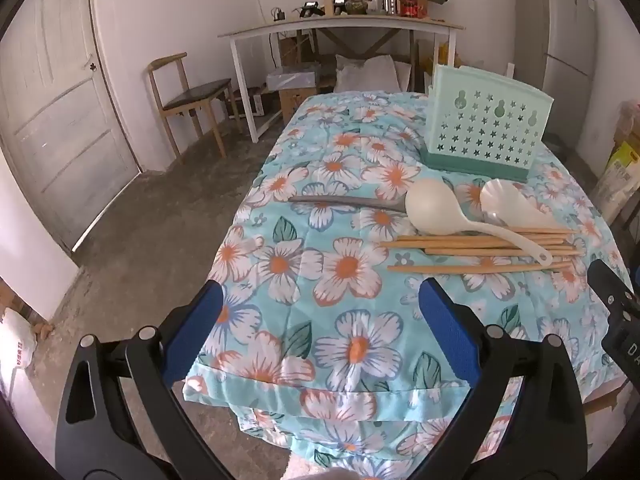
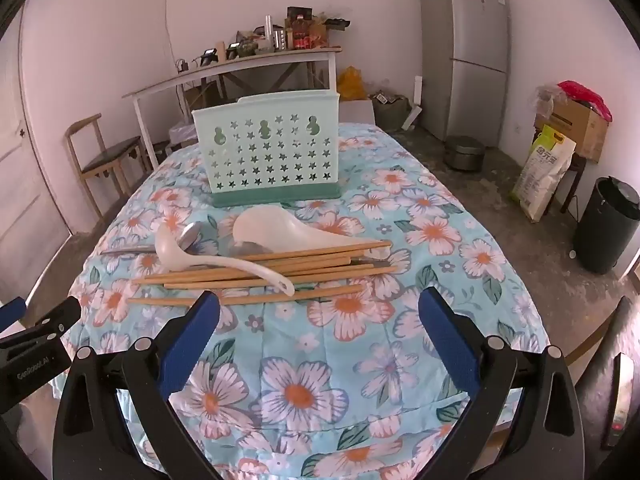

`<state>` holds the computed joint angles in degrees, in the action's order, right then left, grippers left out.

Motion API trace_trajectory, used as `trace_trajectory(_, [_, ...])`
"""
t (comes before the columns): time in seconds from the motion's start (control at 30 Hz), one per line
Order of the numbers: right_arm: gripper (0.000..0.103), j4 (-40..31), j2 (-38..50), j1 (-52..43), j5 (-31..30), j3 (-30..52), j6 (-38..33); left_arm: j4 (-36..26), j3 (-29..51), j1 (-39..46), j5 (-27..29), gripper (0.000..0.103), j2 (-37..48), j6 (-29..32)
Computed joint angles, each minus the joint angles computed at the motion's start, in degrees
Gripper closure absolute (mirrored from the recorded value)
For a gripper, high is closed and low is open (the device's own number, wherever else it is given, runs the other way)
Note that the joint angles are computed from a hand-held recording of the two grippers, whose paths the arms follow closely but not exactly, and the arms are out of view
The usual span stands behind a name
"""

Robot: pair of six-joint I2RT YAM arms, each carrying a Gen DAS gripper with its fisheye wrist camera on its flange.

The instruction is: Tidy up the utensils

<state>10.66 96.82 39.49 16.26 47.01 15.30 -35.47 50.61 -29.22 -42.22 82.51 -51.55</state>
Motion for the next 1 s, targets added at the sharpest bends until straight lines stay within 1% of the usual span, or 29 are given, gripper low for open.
trace_trajectory(0.03, [0.006,-0.5,0.1,0.0,0.0,0.4,-0.1,-0.8,0.4,0.2,0.5,0.008,0.2,-0.5])
trace_trajectory(0.13, [0.006,-1.0,-0.1,-0.2,0.2,0.8,0.2,-1.0,0.1,-0.1,-0.5,0.008,-0.3,-1.5])
trace_trajectory(0.17, [0.006,-1.2,-0.3,-0.2,0.4,0.9,0.2,1.1,-1.8,0.3,-0.5,0.008,-0.4,-1.4])
trace_trajectory(0.2, [0.006,0.3,0.9,0.8,1.2,0.2,0.9,1.0,-2.1,-0.2,-1.0,0.008,-0.5,-2.2])
trace_trajectory(0.27, [0.006,1.3,0.9,0.8,1.3,-0.7,1.2,-0.3,-3.5,-2.0,-2.5,0.008,-1.3,-5.0])
trace_trajectory(0.3, [0.006,1.7,0.9,0.7,1.2,-1.1,1.3,1.0,-4.1,-1.4,-1.9,0.008,-0.6,-4.2])
trace_trajectory(0.33, [0.006,-0.3,1.6,0.8,1.3,0.7,1.2,0.9,-4.3,-1.7,-2.1,0.008,-0.2,-4.8])
trace_trajectory(0.37, [0.006,0.5,1.2,1.0,1.8,-0.5,1.6,0.1,-4.0,-2.1,-2.2,0.008,0.1,-5.5])
trace_trajectory(0.4, [0.006,0.6,1.4,0.9,1.7,-0.6,1.6,0.6,-3.6,-0.5,-0.8,0.008,0.2,-3.9])
trace_trajectory(0.43, [0.006,-1.8,1.9,-0.1,0.5,1.9,0.5,0.7,-2.2,2.2,1.5,0.008,0.1,-0.7])
trace_trajectory(0.77, [0.006,-1.4,1.7,-0.9,0.8,2.0,0.3,-1.8,-1.4,2.0,0.8,0.008,0.0,-1.9])
trace_trajectory(1.0, [0.006,-2.0,1.9,-0.9,0.8,2.5,0.3,-1.7,-1.2,2.5,1.2,0.008,-0.1,-1.2])
